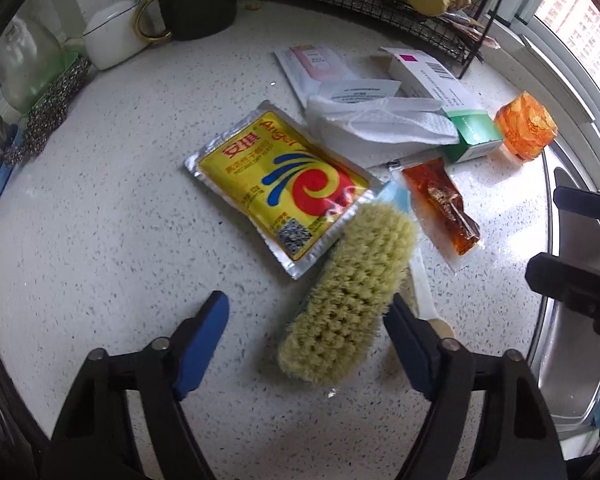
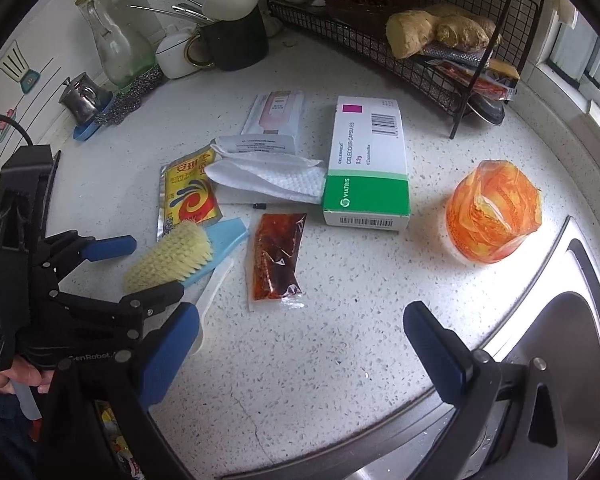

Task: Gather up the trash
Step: 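Grasp the yellow scrub brush with the left gripper, then grasp the yellow Angel yeast packet with the right gripper while the left holds the brush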

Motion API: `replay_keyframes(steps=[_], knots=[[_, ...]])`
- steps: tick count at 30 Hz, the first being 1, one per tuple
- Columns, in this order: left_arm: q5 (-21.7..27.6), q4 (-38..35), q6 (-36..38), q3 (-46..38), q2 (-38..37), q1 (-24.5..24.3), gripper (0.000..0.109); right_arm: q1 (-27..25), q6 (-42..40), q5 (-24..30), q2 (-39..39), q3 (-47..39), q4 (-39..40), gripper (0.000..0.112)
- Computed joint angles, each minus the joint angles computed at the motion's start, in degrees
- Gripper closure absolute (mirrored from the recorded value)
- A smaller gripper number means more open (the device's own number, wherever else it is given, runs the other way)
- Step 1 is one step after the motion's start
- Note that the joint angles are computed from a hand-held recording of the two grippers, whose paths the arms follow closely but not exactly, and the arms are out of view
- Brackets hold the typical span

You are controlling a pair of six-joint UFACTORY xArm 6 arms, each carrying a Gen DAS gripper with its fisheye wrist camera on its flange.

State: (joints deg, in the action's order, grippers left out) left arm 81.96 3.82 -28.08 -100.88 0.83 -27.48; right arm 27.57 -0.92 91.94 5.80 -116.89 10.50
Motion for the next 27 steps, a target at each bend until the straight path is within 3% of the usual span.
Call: replay_keyframes(steps=[2, 8, 19, 27], knots=[[0.01, -1.18, 0.76, -1.96, 1.47, -0.29, 0.062, 0.06, 0.19, 0.1, -0.09, -0.03, -0.03, 0.01], [-1.33, -1.93, -0.12, -0.65, 0.22, -1.53, 0.074, -0.08, 0.39, 0.28, -0.51, -0.3, 0.05, 0.01], [1.44, 3.2, -10.32, 1.63, -7.8, -3.99, 0.076, 1.15, -1.28, 1.95, 2.37, -5.98, 3.15, 0.01], [5.23, 8.9, -14.99, 1.66, -11.61, -1.15, 0.076, 4.62, -3.92, 2.56, 10.92, -16.59, 6.29, 0.01]])
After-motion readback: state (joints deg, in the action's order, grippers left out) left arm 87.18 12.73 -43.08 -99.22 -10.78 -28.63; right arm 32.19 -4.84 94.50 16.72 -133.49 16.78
